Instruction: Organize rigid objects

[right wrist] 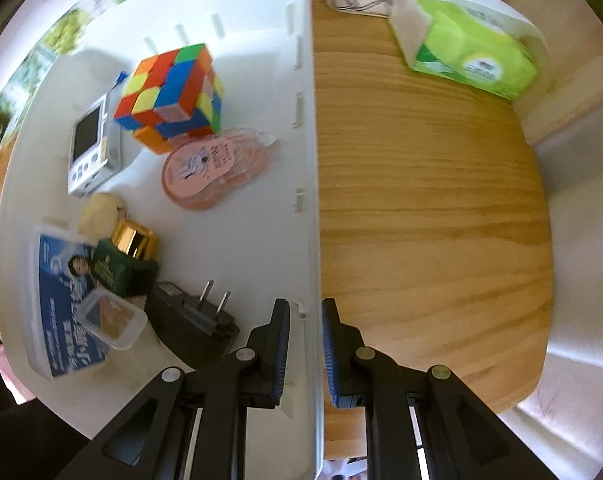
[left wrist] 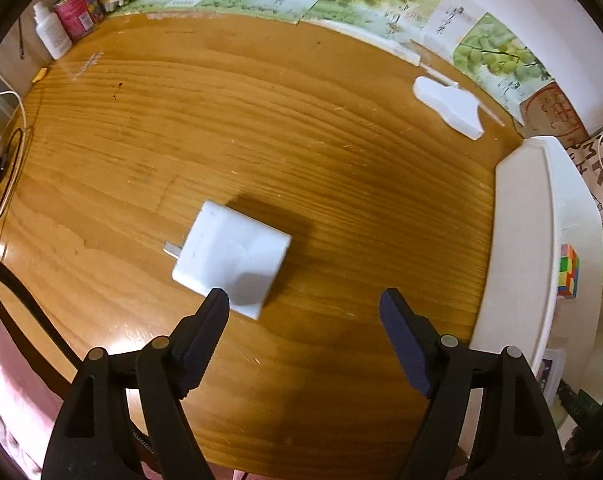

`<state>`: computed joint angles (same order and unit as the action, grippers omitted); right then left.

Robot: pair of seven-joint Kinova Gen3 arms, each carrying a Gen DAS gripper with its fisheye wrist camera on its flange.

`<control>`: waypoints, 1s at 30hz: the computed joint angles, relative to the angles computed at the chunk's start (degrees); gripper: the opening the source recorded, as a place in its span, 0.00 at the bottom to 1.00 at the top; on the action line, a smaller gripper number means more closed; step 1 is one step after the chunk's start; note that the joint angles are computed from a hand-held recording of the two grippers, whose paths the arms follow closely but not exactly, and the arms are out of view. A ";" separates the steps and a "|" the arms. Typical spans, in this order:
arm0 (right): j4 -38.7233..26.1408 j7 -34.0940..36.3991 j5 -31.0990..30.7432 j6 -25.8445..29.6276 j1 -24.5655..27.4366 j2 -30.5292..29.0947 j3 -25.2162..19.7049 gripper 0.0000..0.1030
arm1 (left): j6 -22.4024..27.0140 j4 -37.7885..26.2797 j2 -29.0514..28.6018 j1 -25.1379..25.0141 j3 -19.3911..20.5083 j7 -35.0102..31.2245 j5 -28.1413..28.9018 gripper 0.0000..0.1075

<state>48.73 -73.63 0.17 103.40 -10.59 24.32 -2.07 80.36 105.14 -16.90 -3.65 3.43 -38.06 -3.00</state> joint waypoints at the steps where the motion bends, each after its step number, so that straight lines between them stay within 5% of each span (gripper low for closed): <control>1: -0.07 -1.40 0.49 0.73 -0.34 -0.28 -0.38 0.16 | -0.35 0.46 -0.05 -0.05 -1.08 -1.36 0.39 0.75; 11: 0.15 -10.61 4.25 0.63 -3.82 -1.90 1.14 0.18 | -2.66 1.26 -0.51 -1.63 -4.74 -12.50 0.62 0.82; 25: 10.65 -18.91 7.09 -6.48 -4.05 -7.68 0.44 0.23 | -4.77 4.18 -2.19 -7.09 -12.93 -26.86 9.74 0.83; 30: 10.13 -20.57 7.92 -5.67 -4.76 -7.58 0.21 0.24 | -3.78 4.16 -1.69 -8.30 -11.76 -28.15 10.25 0.83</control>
<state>58.85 -94.20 8.09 97.72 -15.35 16.75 -1.87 76.58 109.30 -18.59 -11.95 -8.33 -66.21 7.25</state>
